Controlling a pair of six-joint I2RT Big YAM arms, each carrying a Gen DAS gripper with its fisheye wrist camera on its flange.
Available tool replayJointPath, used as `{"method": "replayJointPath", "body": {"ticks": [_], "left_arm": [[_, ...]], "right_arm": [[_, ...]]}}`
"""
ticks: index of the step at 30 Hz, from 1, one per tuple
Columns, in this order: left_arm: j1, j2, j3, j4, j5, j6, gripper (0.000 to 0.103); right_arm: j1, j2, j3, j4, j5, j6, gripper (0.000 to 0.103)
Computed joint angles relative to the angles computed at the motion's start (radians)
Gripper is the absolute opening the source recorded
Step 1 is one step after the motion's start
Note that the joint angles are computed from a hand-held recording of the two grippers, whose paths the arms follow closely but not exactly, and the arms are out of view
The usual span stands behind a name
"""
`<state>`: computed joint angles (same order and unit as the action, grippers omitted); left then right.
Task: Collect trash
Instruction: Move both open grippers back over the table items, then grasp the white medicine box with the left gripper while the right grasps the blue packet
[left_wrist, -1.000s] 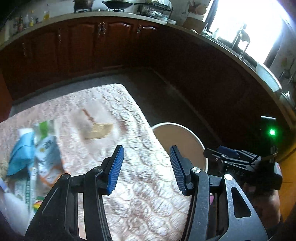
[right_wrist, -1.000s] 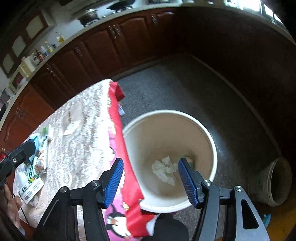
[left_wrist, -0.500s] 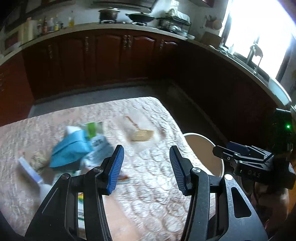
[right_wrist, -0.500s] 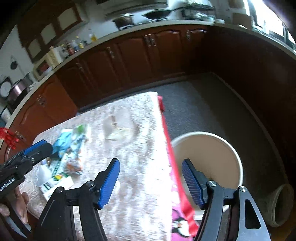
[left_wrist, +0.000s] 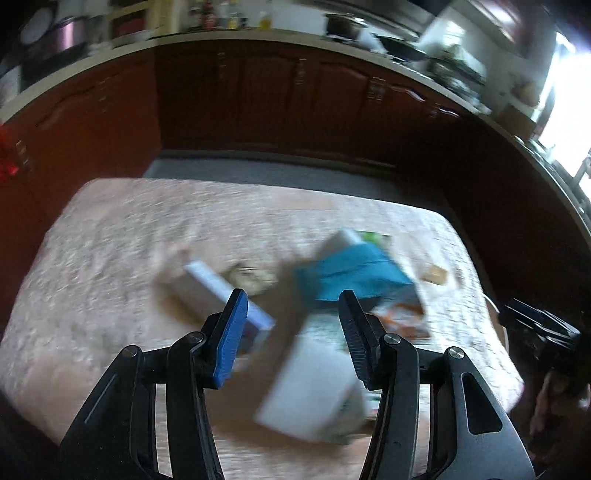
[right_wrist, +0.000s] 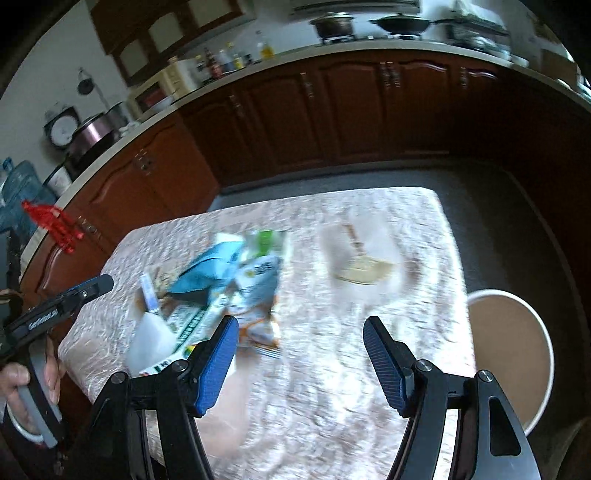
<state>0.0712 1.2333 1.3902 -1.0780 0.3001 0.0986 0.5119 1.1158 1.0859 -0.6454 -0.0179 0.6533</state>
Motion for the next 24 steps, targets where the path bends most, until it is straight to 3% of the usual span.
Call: {"method": "replayJointPath", "body": {"ticks": [8,15,24], "left_arm": [[0.107,0.065,0.028,-0.033,0.068,-0.064,0.056],[0.087,0.13,0.044,-0.042,0.058,-0.135,0.056],[-0.022,0.183,0.032,-0.035,-0.087,-0.153,0.056]], "right_arm": [[0.046,0.097,0.096,-0.01,-0.018,-0.023,0.072],[0.058,0.16,0.151,0.013,-0.064,-0.014,0.074],[0.042,0.262,0.221,0.033,-0.143,0.018,0.075]]}}
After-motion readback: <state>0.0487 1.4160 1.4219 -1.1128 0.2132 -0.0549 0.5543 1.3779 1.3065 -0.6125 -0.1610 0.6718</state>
